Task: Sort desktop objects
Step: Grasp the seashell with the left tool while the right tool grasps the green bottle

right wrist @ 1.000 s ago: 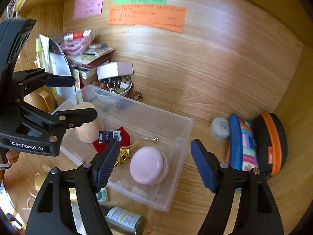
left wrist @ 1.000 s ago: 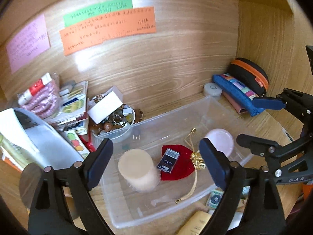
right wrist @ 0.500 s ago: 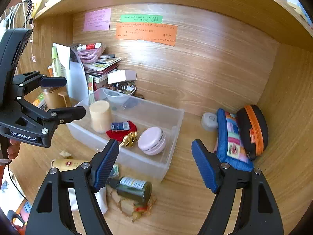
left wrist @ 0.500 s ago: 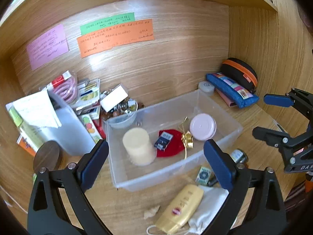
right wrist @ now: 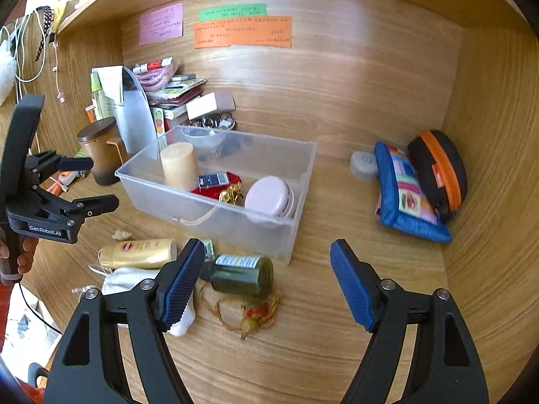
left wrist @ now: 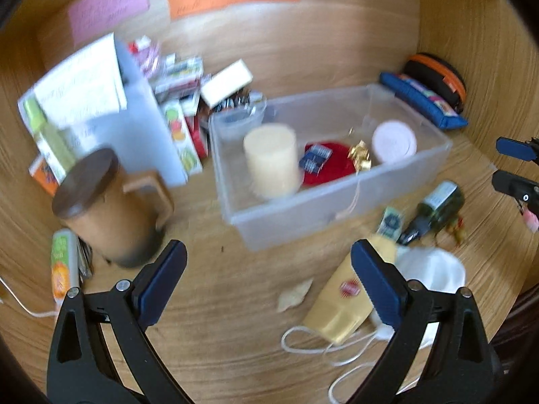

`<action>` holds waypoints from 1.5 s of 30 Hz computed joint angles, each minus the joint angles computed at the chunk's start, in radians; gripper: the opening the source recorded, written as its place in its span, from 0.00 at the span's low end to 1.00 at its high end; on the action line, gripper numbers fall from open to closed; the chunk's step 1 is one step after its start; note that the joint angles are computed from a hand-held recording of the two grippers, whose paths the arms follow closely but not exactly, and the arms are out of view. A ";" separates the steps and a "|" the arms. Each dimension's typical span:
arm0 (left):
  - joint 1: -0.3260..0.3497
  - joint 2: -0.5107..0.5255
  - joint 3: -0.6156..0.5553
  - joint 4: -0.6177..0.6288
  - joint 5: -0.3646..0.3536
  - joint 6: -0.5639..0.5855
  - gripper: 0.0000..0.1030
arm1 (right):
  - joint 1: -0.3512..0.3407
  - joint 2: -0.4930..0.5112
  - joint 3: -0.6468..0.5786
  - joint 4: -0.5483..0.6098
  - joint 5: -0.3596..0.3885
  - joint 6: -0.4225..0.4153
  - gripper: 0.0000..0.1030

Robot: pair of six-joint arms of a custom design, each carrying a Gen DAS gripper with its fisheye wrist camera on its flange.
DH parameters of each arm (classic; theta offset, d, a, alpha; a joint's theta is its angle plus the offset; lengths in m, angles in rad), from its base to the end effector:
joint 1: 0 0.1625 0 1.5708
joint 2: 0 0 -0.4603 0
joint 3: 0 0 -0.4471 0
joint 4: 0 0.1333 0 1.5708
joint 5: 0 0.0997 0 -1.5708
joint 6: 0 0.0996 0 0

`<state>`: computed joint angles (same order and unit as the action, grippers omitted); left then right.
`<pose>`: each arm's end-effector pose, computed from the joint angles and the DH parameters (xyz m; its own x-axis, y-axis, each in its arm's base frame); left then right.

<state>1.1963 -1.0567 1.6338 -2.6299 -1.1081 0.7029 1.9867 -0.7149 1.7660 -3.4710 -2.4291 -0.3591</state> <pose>-0.1019 -0.7451 0.2866 -0.4836 0.6359 -0.6014 0.8346 0.5421 -0.0980 0.3295 -0.6026 0.1080 -0.6809 0.0268 0.7319 -0.5407 0.6556 -0.5271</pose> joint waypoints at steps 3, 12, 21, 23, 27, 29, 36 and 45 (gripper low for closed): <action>0.019 -0.003 -0.010 0.056 -0.006 -0.012 0.96 | -0.008 -0.005 0.012 0.022 0.007 0.034 0.72; 0.057 0.009 -0.030 0.127 0.002 0.000 0.96 | -0.039 -0.002 0.037 0.092 0.038 0.128 0.72; 0.067 0.032 -0.090 0.244 -0.043 0.009 0.77 | -0.060 0.008 0.026 0.148 0.069 0.175 0.72; 0.070 0.047 -0.122 0.292 -0.036 0.011 0.73 | -0.061 0.009 0.023 0.153 0.072 0.178 0.72; 0.075 0.062 -0.162 0.359 -0.047 0.038 0.73 | -0.062 0.008 0.020 0.152 0.078 0.174 0.72; 0.075 0.056 -0.159 0.372 -0.056 0.071 0.72 | -0.062 0.009 0.018 0.147 0.077 0.168 0.72; 0.064 0.048 -0.117 0.330 -0.028 0.151 0.66 | -0.081 0.004 0.011 0.174 0.104 0.211 0.72; 0.080 0.050 -0.128 0.333 -0.075 0.128 0.40 | -0.091 0.024 -0.016 0.196 0.105 0.215 0.72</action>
